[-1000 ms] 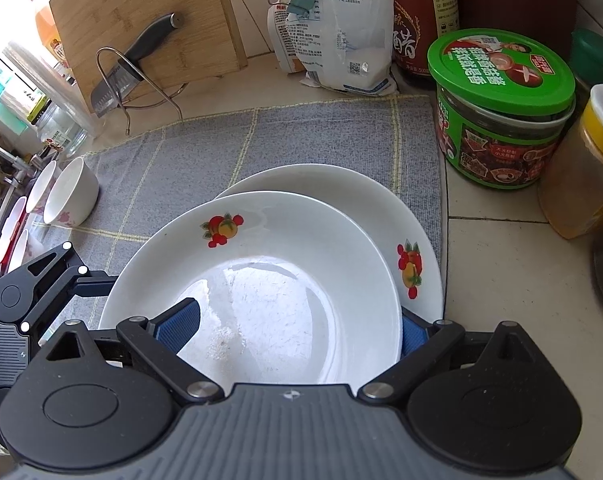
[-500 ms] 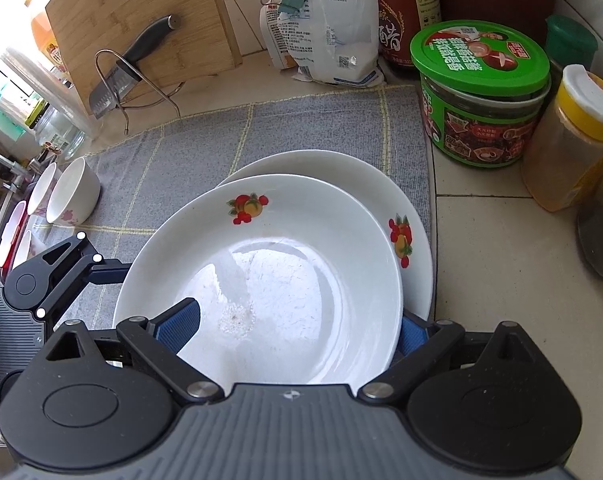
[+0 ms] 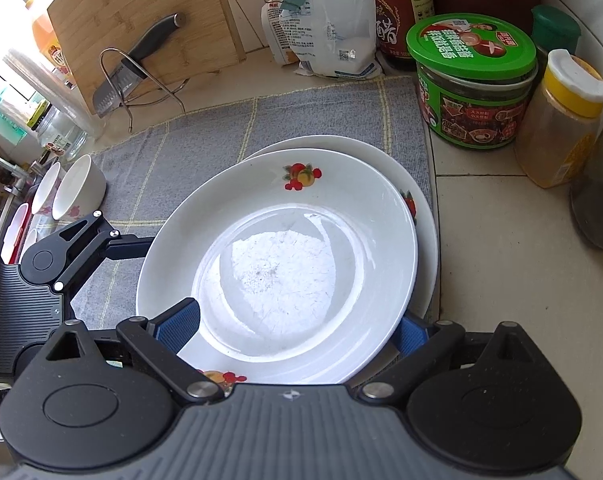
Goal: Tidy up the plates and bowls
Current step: 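Lower the fruit-print plate onto the plate stack with the right gripper, then open the right gripper and withdraw it from the stacked plates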
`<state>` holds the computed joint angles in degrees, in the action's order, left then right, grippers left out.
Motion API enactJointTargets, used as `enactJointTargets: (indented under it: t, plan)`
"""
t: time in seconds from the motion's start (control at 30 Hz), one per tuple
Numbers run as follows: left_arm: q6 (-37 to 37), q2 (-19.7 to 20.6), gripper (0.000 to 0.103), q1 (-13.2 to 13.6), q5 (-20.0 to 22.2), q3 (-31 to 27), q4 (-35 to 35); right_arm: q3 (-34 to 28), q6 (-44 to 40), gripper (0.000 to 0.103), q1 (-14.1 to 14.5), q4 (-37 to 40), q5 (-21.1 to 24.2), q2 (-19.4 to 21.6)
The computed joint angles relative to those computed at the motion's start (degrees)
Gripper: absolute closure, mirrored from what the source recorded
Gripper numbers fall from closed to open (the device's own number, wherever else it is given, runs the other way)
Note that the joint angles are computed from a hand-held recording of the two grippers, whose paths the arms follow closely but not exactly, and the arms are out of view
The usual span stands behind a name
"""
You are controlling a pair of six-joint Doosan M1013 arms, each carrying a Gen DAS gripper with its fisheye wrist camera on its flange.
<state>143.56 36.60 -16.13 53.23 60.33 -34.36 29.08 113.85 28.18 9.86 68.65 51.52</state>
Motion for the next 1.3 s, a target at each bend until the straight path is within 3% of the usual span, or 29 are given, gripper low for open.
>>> enactJointTargets:
  t: [1.03, 1.3]
  plan:
    - [-0.3, -0.2, 0.003, -0.1, -0.8, 0.2, 0.2, -6.2, 3.3, 0.003, 0.7, -1.6, 6.7, 2.7]
    - [10.3, -1.7, 0.003, -0.6, -3.9, 2.8, -3.8, -6.1, 4.5, 0.003, 1.1, -3.1, 7.5, 2.4]
